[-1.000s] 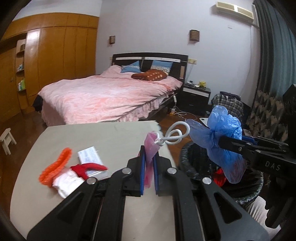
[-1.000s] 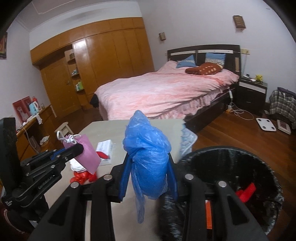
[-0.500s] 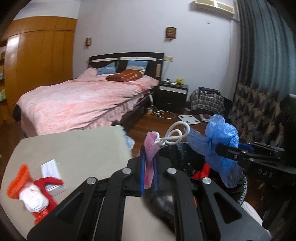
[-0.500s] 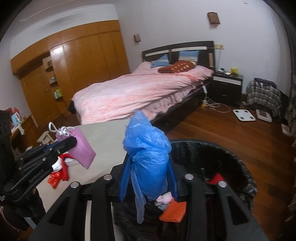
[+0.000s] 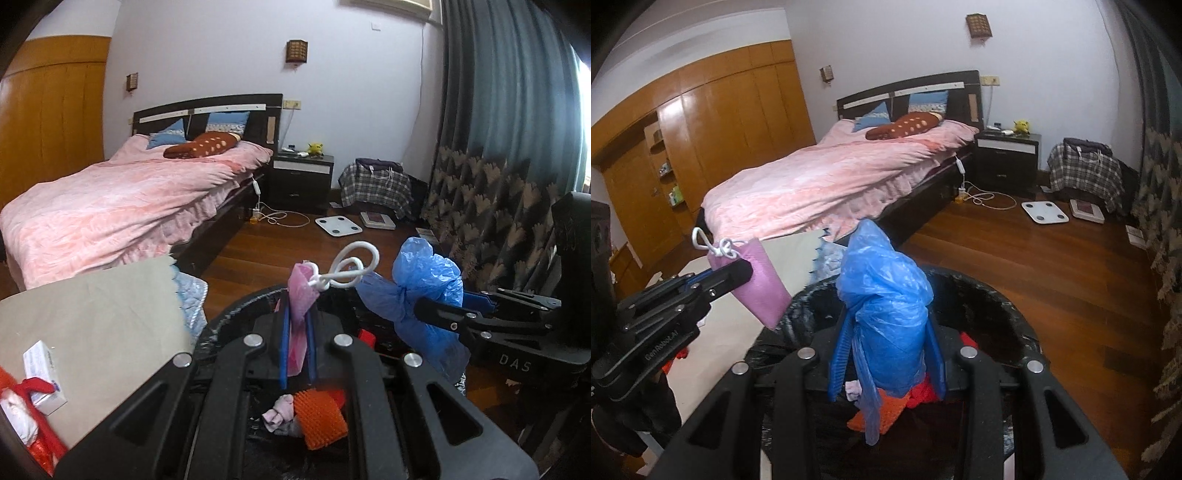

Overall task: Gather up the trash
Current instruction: 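Carry the pink and blue bags over the bin and open both grippers, then move both grippers back to the pile on the table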

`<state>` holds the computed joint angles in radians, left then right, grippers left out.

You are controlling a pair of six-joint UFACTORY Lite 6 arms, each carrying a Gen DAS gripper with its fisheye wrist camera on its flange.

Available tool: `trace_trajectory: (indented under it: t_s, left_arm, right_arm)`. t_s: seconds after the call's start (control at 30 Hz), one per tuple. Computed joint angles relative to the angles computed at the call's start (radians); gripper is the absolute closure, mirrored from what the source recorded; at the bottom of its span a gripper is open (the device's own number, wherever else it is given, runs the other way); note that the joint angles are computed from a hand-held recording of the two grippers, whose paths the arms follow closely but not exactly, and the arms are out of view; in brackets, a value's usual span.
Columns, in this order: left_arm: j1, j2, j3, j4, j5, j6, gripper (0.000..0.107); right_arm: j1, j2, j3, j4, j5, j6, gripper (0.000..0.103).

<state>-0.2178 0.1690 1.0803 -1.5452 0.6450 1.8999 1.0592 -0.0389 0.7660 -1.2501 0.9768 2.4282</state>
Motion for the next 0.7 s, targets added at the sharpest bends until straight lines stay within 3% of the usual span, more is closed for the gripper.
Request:
trace_trajectory:
  t_s: [0.1, 0.17, 0.27, 0.37, 0.43, 0.53, 0.7]
  left_arm:
    - [-0.025, 0.049, 0.039, 0.038, -0.011, -0.043, 0.092]
    - [-0.023, 0.065, 0.046, 0.050, -0.011, -0.053, 0.065]
    - [-0.005, 0.075, 0.046, 0.070, -0.001, -0.054, 0.058]
    - [0.019, 0.082, 0.046, 0.089, 0.005, -0.059, 0.052]
    - [0.054, 0.080, 0.043, 0.098, 0.013, -0.051, 0.048]
    - [0.107, 0.064, 0.032, 0.094, 0.021, -0.037, 0.038]
    - [0.222, 0.045, 0.042, 0.096, 0.043, -0.039, 0.024]
  right_arm:
    - [-0.022, -0.015, -0.039, -0.004, -0.027, 0.018, 0.059]
    - [-0.031, -0.013, -0.053, 0.000, -0.040, 0.034, 0.053]
    - [-0.030, -0.018, -0.072, 0.002, -0.045, 0.056, 0.045]
    - [-0.021, -0.017, -0.078, 0.011, -0.035, 0.063, 0.032]
    - [0.006, 0.010, -0.041, 0.038, 0.004, 0.046, 0.017]
    - [0.018, 0.018, -0.014, 0.044, 0.027, 0.029, 0.007]
    - [0.029, 0.075, 0.079, 0.036, 0.034, 0.001, 0.006]
